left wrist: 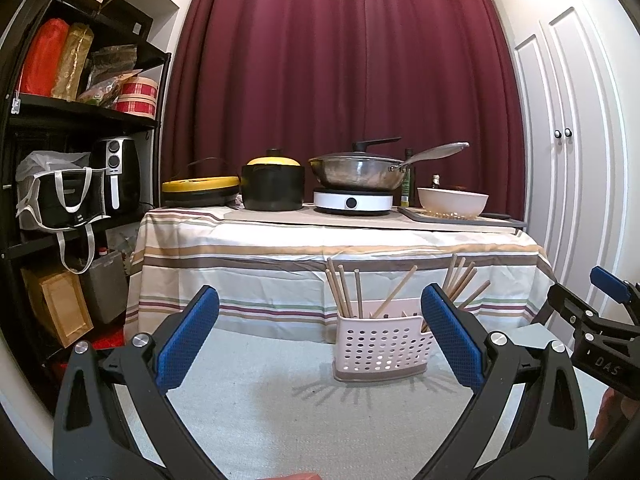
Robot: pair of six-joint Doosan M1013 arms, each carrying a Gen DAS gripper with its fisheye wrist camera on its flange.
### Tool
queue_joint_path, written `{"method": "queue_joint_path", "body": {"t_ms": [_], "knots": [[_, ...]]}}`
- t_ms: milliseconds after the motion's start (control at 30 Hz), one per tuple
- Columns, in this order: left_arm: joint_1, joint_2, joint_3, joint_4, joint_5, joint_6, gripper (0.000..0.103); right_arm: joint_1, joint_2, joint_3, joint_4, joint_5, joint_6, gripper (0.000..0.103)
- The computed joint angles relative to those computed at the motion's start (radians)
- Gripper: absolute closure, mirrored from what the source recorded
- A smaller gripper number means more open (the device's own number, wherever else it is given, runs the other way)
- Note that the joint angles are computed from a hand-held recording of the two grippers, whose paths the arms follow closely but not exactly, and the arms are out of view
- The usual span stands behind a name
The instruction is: Organize utensils
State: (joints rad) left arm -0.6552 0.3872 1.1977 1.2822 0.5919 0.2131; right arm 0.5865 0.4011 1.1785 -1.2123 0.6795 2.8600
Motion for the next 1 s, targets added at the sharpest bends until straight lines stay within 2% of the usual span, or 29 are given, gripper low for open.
{"method": "queue_joint_path", "body": {"t_ms": [400,767,1000], "knots": [[0.001,0.002,-0.008,-0.034,0.005,0.021,0.004,0.000,0.001,-0.004,0.011,0.001,-0.015,0.018],[0.001,0.010,-0.012,-0.002,0.005,0.016,0.004,-0.006,0.003,-0.005,0.036,0.001,-0.034,0.018],[0.008,0.023,-0.026,-0.023,0.008,0.040,0.004,-0.011,0.012,-0.012,0.061,0.003,-0.055,0.018]]}}
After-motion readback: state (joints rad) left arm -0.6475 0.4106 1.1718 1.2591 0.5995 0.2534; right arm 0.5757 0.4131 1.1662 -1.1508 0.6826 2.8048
